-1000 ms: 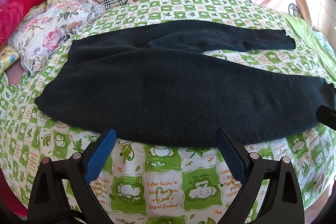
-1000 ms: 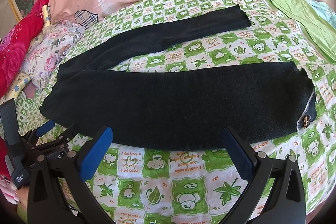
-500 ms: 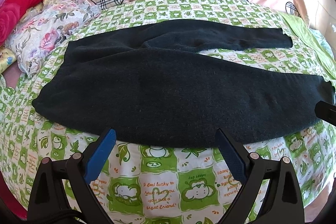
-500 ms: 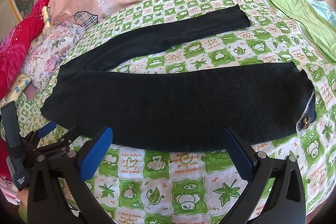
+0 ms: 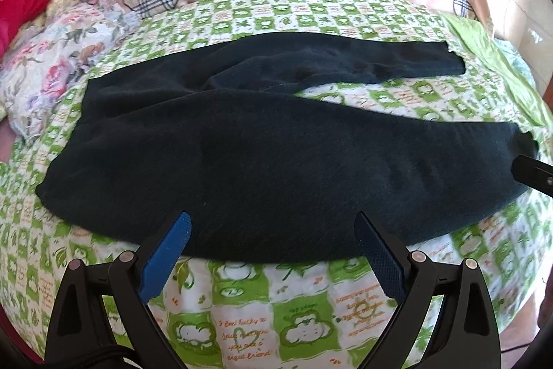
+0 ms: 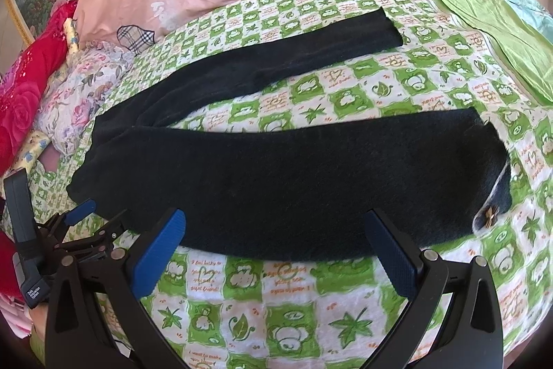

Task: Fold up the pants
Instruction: 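Grasp the pants leg end with the left gripper while the right gripper grasps the waistband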

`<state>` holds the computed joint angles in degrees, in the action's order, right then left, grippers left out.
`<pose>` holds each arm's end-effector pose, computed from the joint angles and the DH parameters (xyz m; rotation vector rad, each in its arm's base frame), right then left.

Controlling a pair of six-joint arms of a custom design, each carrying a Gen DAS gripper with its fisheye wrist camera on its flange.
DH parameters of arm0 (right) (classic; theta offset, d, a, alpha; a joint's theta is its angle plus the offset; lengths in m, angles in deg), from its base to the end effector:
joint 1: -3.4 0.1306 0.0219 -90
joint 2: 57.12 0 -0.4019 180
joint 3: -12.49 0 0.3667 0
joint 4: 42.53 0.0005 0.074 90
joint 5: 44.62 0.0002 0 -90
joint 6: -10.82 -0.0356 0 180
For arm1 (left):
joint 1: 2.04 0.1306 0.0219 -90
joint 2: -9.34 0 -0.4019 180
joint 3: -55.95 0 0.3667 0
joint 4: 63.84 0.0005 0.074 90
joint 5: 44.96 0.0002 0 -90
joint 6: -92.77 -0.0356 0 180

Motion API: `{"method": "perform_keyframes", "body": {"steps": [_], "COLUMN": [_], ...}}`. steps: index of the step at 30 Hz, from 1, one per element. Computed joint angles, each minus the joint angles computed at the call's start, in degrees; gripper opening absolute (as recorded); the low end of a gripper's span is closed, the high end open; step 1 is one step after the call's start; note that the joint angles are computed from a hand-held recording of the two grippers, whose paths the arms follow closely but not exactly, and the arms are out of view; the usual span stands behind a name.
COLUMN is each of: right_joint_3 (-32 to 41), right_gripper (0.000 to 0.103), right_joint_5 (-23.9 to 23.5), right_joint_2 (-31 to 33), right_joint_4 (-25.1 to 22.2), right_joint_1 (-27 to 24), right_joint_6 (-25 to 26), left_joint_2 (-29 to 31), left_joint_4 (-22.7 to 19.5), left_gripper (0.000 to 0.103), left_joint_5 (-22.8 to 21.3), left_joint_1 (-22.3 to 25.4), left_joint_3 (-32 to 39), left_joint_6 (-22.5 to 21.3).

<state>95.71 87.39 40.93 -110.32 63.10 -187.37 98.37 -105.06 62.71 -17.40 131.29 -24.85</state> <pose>0.2457 0.3723 0.3350 1.0394 2.1632 0.0567 0.4148 -0.1257 0.3572 1.0245 2.2687 -0.3003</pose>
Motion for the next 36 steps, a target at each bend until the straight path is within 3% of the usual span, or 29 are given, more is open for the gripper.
{"method": "perform_keyframes", "body": {"steps": [9,20,28,36], "right_joint_3": [-4.62,-9.76,-12.95,-14.75], "right_gripper": [0.103,0.103,0.103,0.103], "right_joint_5": [-1.12,-7.21,-17.37,-24.23], "right_joint_2": [-7.13,-16.72,-19.34,-17.93], "right_joint_4": [2.37,8.41,14.22,17.90], "right_joint_1": [-5.23,-22.35,-36.47,-44.40], "right_joint_6": [8.26,27.96,41.56,48.77], "left_joint_2": [7.00,23.59,38.84,51.33], "left_joint_4": [-5.71,-14.95,-28.35,-41.79], "left_gripper": [0.096,0.096,0.096,0.096], "left_joint_5": [1.48,-0.32,-1.37,-0.76], "left_joint_1": [-2.58,-8.35,-11.94,-14.60], "left_joint_3": [12.18,37.35,58.50,78.99], "left_joint_6": [-1.26,-3.17,-7.76,-12.10]}}
